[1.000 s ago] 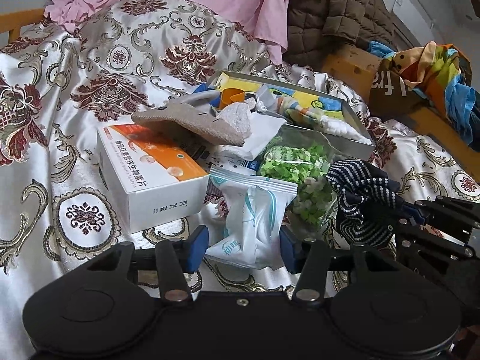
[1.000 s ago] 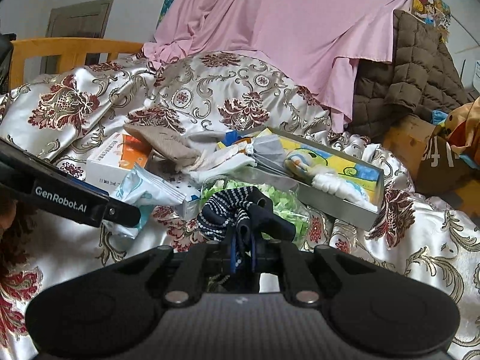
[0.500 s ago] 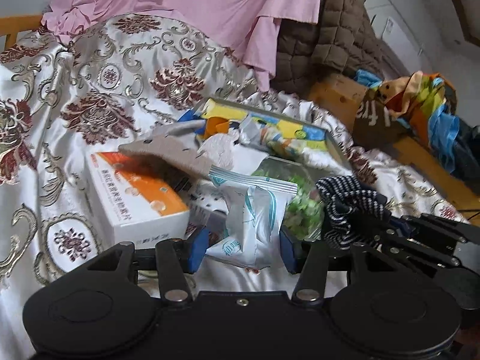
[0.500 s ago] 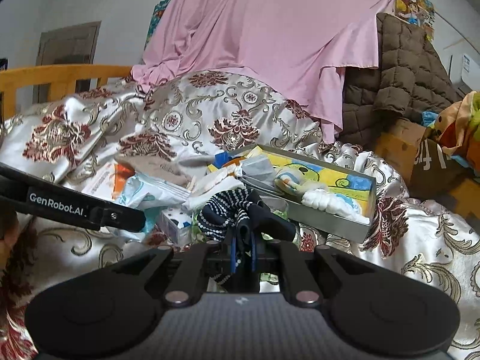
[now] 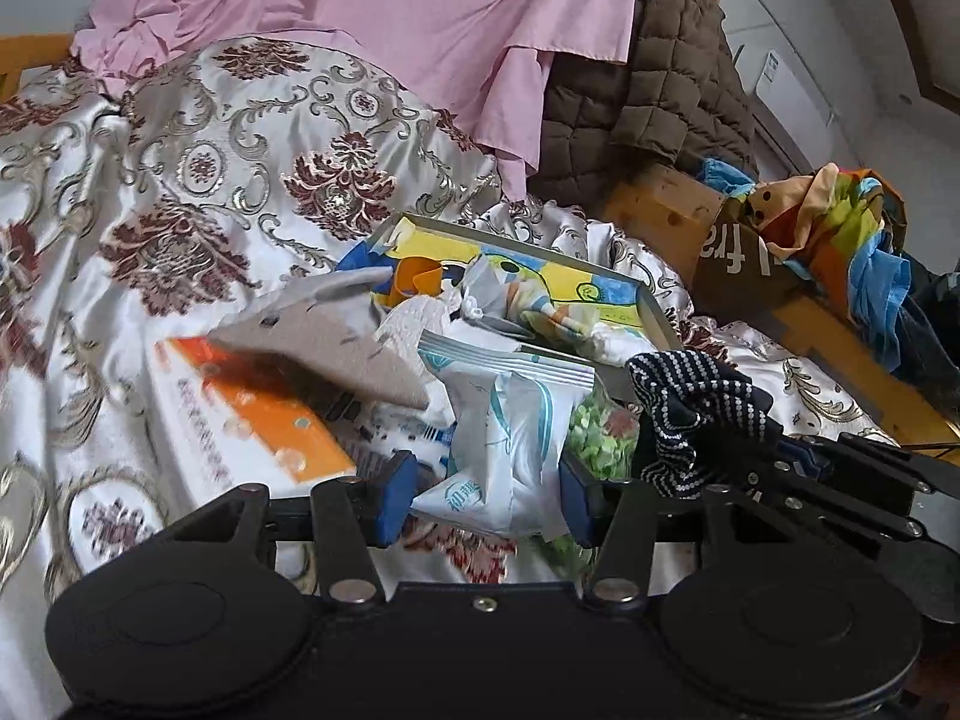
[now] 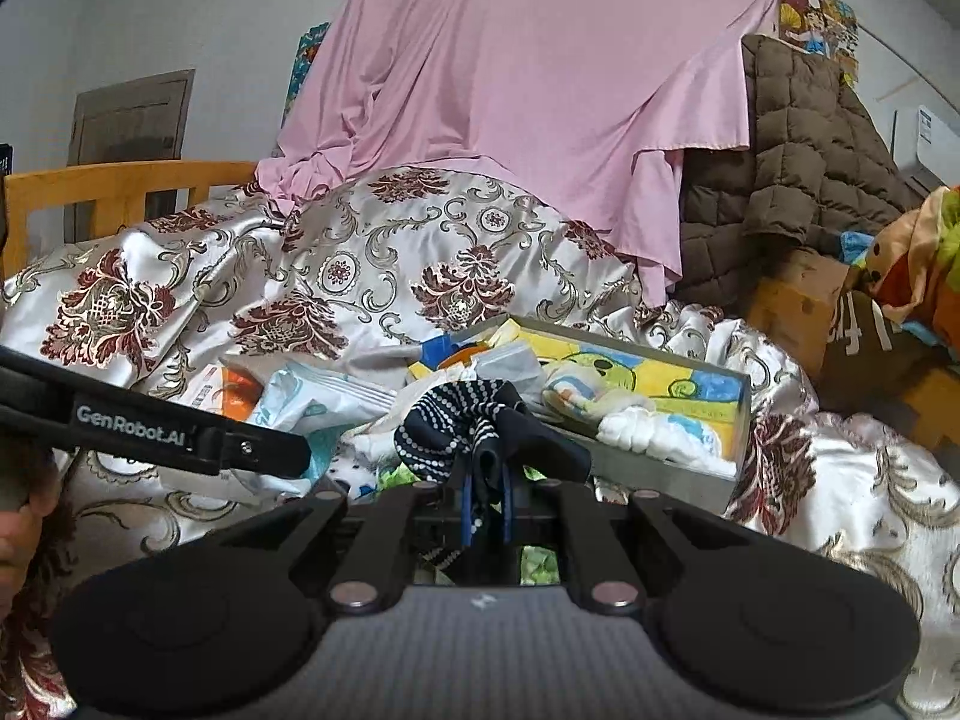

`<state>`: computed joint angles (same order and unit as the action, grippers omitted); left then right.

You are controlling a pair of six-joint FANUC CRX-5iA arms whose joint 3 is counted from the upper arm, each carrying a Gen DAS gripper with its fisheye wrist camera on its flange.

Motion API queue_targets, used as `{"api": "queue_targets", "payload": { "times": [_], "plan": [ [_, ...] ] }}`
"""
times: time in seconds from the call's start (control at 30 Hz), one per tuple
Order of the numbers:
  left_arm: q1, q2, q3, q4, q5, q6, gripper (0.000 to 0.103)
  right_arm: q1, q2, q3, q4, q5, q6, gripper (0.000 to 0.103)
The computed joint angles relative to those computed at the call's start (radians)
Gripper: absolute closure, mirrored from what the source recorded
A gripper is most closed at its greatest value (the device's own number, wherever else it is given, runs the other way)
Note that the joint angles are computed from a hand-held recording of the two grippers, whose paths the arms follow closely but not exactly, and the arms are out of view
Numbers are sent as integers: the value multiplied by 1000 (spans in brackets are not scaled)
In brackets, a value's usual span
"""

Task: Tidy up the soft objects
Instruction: 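Lift the packet and navy sock and carry both tools over the frog tray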

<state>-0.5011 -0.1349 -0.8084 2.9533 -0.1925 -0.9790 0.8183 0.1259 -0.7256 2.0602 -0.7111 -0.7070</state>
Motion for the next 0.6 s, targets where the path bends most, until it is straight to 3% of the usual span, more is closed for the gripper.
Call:
{"api": "queue_targets", "payload": {
  "times": [0.13,0.33,0.5,0.6],
  "plan": [
    [26,49,48,-64,-35,36,51,-75,10,35,71,53,-15,93],
    [96,196,166,-289,-103,204,51,-219,68,149,172,159,-21,93],
    [149,330,299,-442,-108,354,51,-302,158,283,180,248,-6,93],
    [166,394,375,-486,-79,380,51,-323,213,355,161,270,17,93]
  ]
}}
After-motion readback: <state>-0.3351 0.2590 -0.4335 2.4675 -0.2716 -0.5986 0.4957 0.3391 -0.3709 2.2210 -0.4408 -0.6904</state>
